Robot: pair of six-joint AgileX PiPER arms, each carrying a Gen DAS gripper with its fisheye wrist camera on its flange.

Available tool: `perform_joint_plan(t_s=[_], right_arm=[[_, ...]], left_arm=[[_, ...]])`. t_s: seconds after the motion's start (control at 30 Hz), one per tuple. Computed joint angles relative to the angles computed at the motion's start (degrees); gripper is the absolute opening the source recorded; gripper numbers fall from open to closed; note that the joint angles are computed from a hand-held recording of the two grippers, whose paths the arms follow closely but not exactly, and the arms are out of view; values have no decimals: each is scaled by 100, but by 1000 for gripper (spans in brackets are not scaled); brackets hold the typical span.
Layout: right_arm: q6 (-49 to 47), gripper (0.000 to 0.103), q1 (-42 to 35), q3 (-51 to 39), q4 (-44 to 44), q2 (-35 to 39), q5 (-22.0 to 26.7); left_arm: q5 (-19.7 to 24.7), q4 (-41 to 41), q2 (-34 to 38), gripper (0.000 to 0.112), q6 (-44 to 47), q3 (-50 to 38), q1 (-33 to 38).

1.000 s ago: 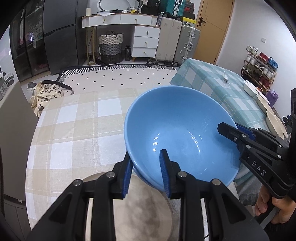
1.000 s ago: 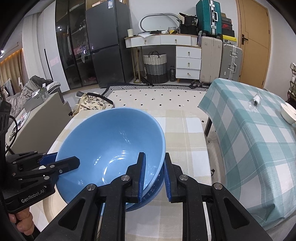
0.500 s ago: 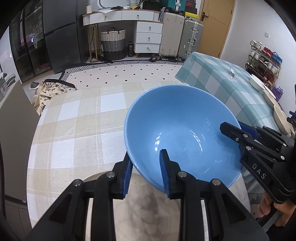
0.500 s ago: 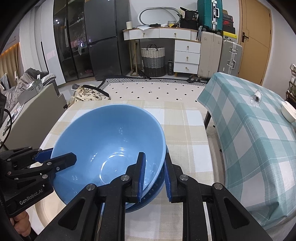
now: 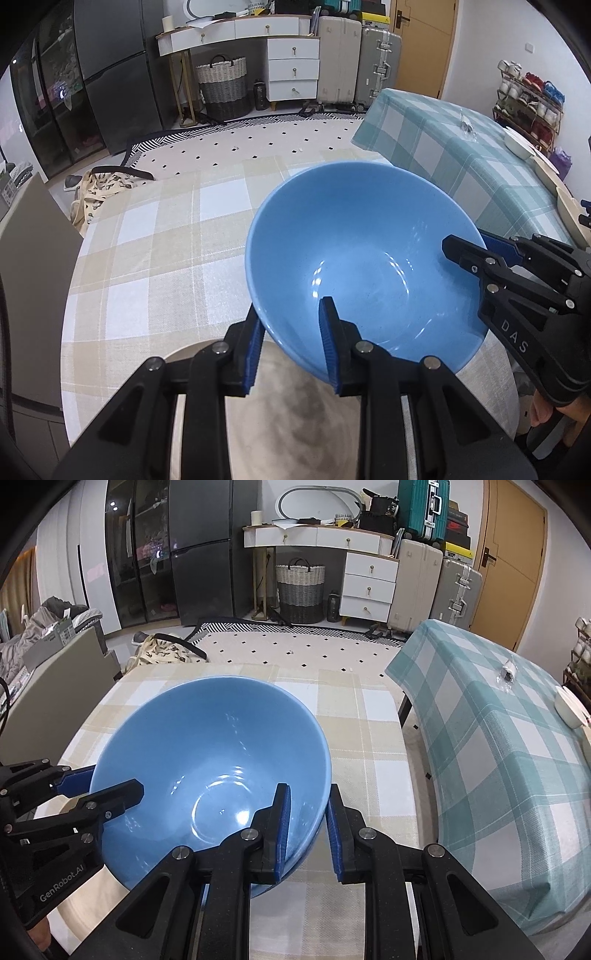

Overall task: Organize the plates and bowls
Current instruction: 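Lower the light blue bowl into the blue bowl and open both grippers, then close both grippers on the rim of the nested blue bowls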

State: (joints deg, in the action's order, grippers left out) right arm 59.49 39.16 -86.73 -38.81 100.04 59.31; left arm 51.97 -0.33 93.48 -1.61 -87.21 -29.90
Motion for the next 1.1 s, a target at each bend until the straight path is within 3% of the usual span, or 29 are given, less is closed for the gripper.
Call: perform_joint_plan(t_s=[0.3, 0.4, 0.77, 0.87, 0.93, 0.97, 1.0, 1.1], right_arm=[[-103, 19, -50, 13, 41, 71, 13], [-124, 19, -55, -3, 73, 88, 29], [-206, 37, -74, 90, 194, 56, -145], [-238, 53, -68, 148, 215, -17, -258], [-215, 76, -66, 172, 212, -63, -284], [-172, 81, -60, 201, 185, -95, -311], [-123, 83, -52, 220, 146, -122, -310], [-162, 89, -91, 228, 238, -196, -295]], left_arm=[[-38, 104, 0, 27, -9, 24, -46], [-6, 61, -1, 32, 20, 19, -29], [63, -284, -21, 49, 333, 60, 23], [139, -347, -1, 56, 360, 10, 63], [184, -382, 2, 63, 376, -11, 104], [189, -409, -5, 64, 382, -16, 135], [180, -469, -16, 66, 407, -16, 170], [183, -622, -42, 91, 454, -15, 308]])
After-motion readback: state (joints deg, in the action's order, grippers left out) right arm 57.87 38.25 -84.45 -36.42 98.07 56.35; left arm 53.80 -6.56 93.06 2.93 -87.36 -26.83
